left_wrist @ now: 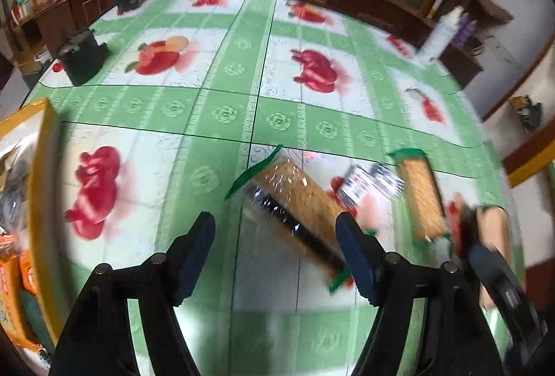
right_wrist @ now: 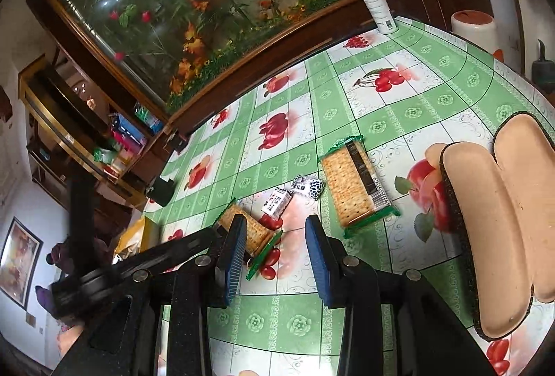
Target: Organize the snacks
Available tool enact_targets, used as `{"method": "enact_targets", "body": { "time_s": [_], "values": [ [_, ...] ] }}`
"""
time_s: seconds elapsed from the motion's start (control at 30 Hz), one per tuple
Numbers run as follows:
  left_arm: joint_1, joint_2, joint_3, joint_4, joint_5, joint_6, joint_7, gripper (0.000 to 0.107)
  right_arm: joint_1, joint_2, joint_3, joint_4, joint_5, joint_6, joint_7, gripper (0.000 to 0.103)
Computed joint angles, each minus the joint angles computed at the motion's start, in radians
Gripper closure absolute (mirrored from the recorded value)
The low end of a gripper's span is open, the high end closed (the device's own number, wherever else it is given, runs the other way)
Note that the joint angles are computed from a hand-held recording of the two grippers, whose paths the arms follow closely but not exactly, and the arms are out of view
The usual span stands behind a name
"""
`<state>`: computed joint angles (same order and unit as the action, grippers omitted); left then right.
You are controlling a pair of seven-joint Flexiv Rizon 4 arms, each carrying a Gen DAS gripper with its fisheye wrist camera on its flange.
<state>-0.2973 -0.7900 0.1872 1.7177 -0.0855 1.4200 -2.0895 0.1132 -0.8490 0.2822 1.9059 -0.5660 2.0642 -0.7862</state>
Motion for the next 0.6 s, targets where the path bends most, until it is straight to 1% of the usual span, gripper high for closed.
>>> {"method": "enact_targets", "body": {
  "time_s": [0.03,0.07,0.1,0.13,0.17,0.2,0.27,0.33,0.43,0.53,0.6],
  "values": [
    [-0.032,-0.028,0.042,-0.051,-0.004,-0.059,-0.026,0.036,-0.011,-0.001,0.009,0.001,-0.010,0.004,0.002,0.065],
    [-0.039,-0.040,0.057,-0.077,0.001,-0.086,-0.043,0.036,-0.015,-0.003,0.012,0.000,-0.016,0.011,0.003,0.065],
    [-0.038,-0.053,0.058,-0.096,0.005,-0.091,-0.060,0.032,-0.017,-0.004,0.012,0.000,-0.020,0.014,0.004,0.065],
    [-0.045,-0.065,0.071,-0.110,0.008,-0.077,-0.093,0.031,-0.019,-0.003,0.012,0.000,-0.027,0.016,0.004,0.065],
    [-0.051,-0.073,0.082,-0.126,0.016,-0.086,-0.112,0.031,-0.018,-0.001,0.008,0.001,-0.029,0.018,0.004,0.065],
    [-0.048,-0.082,0.081,-0.146,0.023,-0.098,-0.117,0.031,-0.017,-0.001,0.005,0.001,-0.028,0.019,0.005,0.065],
    [-0.024,-0.101,0.054,-0.188,0.038,-0.141,-0.096,0.030,-0.032,-0.007,0.016,-0.001,-0.045,0.024,0.016,0.065],
    [-0.034,-0.108,0.071,-0.190,0.064,-0.125,-0.119,0.031,-0.033,-0.009,0.012,-0.004,-0.049,0.020,0.025,0.065],
    [-0.017,-0.085,0.045,-0.138,0.098,-0.063,-0.090,0.033,-0.050,-0.016,0.024,-0.008,-0.073,0.012,0.041,0.065],
    [-0.002,-0.044,0.028,-0.026,0.124,0.044,-0.048,0.033,-0.034,-0.011,0.008,-0.007,-0.059,0.010,0.042,0.065],
    [-0.009,-0.010,0.039,0.072,0.134,0.123,-0.024,0.033,-0.033,-0.012,0.007,-0.007,-0.060,0.005,0.042,0.065]
  ]
}}
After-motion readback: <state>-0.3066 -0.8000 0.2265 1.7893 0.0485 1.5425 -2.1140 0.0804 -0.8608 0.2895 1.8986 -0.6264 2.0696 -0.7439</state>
